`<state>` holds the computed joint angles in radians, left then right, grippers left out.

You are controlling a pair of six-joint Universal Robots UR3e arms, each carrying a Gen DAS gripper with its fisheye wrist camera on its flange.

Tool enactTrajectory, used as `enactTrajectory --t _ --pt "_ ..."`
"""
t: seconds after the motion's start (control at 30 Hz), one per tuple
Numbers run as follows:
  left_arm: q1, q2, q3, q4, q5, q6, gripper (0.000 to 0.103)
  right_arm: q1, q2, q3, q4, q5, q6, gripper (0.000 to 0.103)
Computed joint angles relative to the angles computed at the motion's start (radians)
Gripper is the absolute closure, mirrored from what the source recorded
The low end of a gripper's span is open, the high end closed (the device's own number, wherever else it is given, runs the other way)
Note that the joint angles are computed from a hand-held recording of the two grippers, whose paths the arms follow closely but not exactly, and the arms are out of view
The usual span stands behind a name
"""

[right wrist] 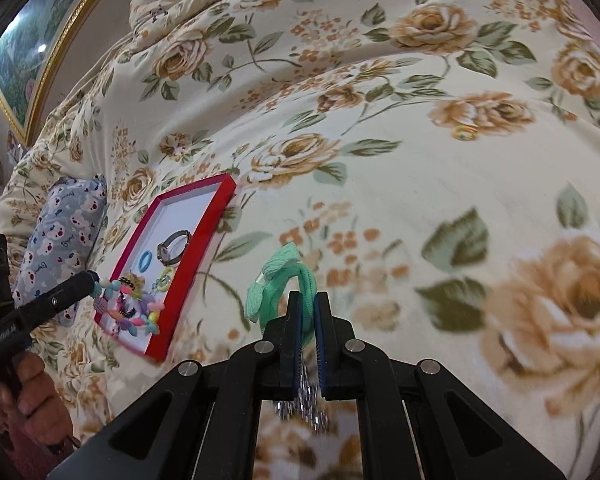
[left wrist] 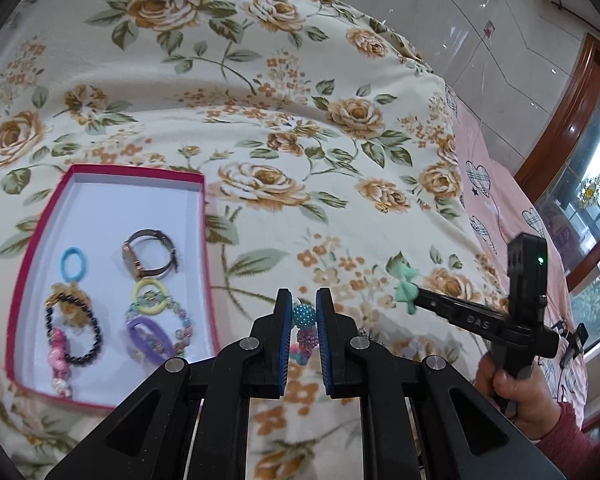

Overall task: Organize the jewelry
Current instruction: 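Lower the bead bracelet into the box and open the left tool while the right releases the green tie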

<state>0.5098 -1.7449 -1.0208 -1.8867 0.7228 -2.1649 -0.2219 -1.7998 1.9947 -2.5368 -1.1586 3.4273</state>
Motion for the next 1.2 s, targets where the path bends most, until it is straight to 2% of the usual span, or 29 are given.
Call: enactTrajectory --t 0.3,0.67,0.9,1.2 --pt "0.148 0.051 0.031 -0.159 0.002 0.105 0.092 0.076 -0.024 0.000 -0.005 -0.014 0.030 0.098" --pt "0.339 0.040 0.175 -0.378 -0.020 0.242 0.092 0.257 0.167 -0.167 -0.046 -0.051 0.064 0.098" --pt "0.410 0.032 0.189 -0.394 -0.015 0.254 0.092 0.339 0.288 -0.300 -0.038 -0.062 0.070 0.098" --pt "0.411 -0.010 0.192 -0.310 -0.004 0.170 0.092 0.414 0.467 -0.529 0.009 -0.075 0.048 0.097"
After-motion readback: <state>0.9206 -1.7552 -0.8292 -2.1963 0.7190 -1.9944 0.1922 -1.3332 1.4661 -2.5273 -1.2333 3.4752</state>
